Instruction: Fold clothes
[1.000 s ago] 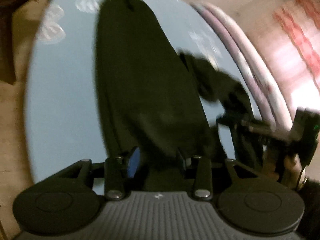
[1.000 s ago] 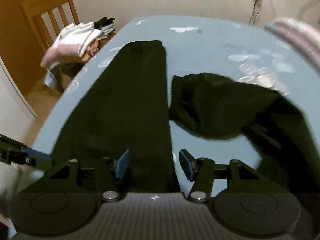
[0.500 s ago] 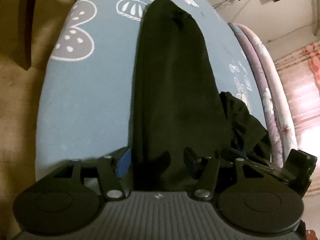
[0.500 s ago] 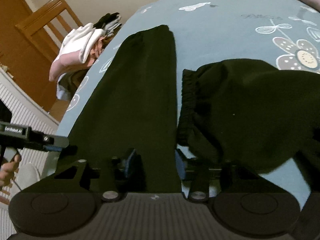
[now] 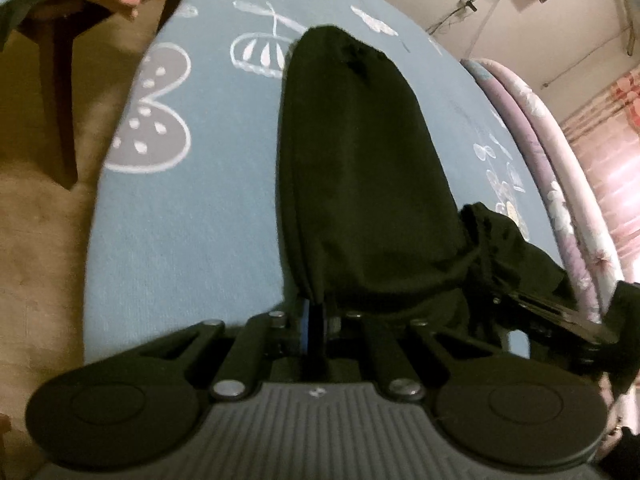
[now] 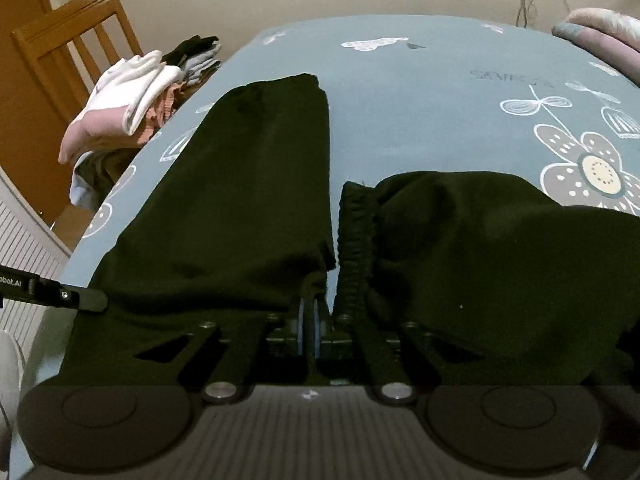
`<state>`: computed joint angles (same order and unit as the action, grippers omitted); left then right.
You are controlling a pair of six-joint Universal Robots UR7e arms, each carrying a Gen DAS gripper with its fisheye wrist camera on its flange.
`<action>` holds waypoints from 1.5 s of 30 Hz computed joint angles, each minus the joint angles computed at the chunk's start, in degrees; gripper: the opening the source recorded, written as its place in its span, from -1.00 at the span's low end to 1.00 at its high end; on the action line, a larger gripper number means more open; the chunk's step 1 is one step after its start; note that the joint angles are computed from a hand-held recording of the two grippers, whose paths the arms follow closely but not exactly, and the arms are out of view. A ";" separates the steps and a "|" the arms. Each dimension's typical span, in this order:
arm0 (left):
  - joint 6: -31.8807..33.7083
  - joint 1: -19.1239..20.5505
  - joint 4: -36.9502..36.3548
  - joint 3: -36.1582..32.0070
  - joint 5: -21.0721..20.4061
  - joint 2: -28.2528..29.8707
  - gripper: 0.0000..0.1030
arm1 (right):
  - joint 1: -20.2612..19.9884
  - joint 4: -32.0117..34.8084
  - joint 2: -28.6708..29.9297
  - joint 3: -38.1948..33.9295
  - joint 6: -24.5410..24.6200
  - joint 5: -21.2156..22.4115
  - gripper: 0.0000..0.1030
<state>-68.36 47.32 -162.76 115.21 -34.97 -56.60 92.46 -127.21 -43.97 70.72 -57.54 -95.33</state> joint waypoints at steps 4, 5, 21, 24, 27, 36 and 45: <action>-3.75 -1.82 4.57 0.62 2.63 -1.54 -0.87 | -0.37 0.49 -3.34 1.72 0.96 1.45 -0.34; -5.01 -2.51 7.02 0.68 3.05 -2.29 -0.87 | -0.59 0.91 -4.61 2.40 0.51 1.93 -0.22; 5.48 -4.42 6.55 -7.02 -12.68 7.41 -0.78 | -4.23 13.65 -19.38 8.54 3.28 -5.42 -0.16; -1.28 -4.47 6.24 -3.73 -10.01 4.86 -0.79 | -5.07 14.00 -21.93 8.05 2.74 -5.20 -0.10; -9.95 -5.41 16.29 -3.67 -6.30 2.04 -0.80 | -5.77 14.34 -24.02 6.97 3.19 -4.65 -0.05; -5.95 -13.26 17.24 -8.66 -11.06 7.63 -0.36 | -10.13 19.16 -29.11 6.90 3.87 -7.08 -0.01; 2.95 -19.84 17.42 -16.89 -24.72 19.42 -0.36 | -15.56 14.22 -35.21 3.58 0.15 -10.08 -0.01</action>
